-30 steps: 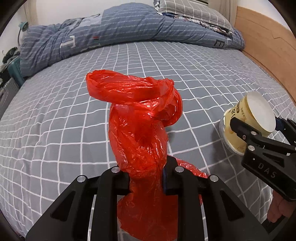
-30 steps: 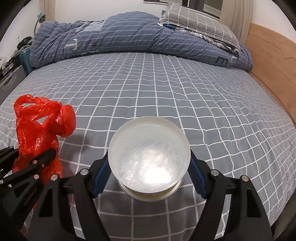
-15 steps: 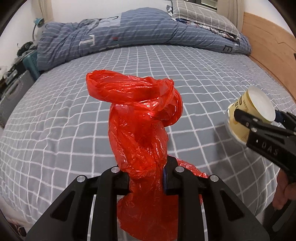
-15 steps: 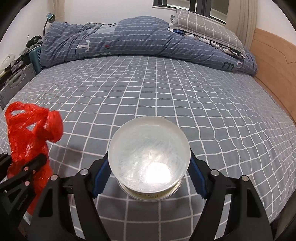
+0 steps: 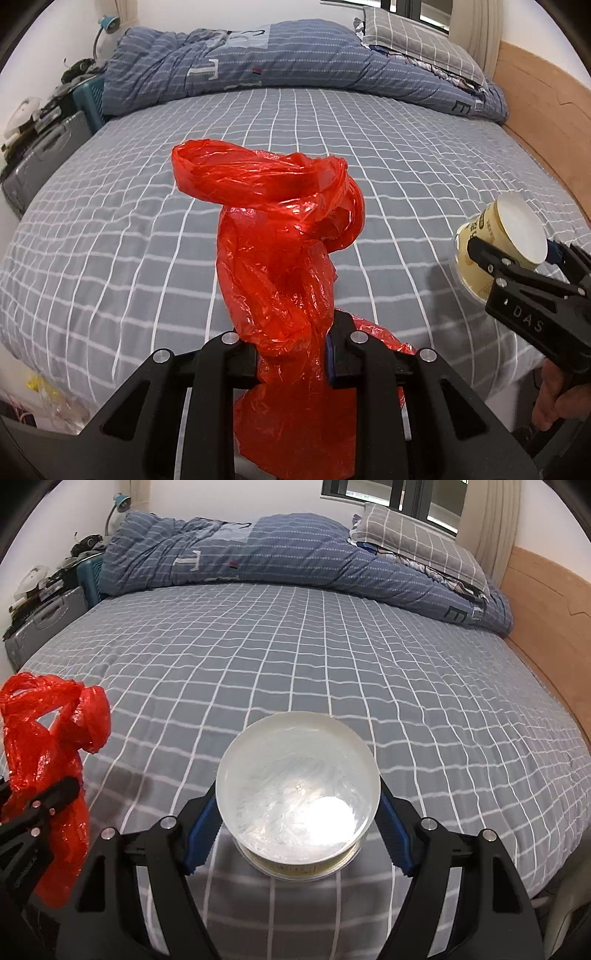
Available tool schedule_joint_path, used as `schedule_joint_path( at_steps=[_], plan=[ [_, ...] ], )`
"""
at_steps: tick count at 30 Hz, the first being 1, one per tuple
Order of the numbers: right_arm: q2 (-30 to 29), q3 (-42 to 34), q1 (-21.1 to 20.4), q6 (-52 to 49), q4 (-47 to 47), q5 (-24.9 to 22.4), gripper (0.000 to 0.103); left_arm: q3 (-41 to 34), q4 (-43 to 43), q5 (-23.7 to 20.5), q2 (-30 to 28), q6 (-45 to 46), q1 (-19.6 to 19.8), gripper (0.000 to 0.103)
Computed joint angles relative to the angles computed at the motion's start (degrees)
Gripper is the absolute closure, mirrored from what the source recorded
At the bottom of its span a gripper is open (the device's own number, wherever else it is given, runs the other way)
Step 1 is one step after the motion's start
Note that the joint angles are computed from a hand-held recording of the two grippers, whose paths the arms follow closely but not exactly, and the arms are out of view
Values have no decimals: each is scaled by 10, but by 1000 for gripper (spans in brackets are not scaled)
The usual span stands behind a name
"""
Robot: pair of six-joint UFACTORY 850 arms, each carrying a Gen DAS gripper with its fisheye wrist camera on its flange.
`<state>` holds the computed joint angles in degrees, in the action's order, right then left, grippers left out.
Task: Collect trash
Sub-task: 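Lift the red bag and paper cup and carry them over the bin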
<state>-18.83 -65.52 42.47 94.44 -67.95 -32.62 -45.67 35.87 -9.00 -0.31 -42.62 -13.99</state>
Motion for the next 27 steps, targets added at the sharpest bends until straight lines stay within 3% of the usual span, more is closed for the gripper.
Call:
schedule_joint_path(
  at_steps=[17, 27],
  plan=[
    [77, 89, 75, 61, 13, -15, 31, 103, -24, -19, 118, -19, -38, 80],
    [100, 130, 127, 70, 36, -30, 31, 171, -87, -45, 183, 21, -60, 80]
  ],
)
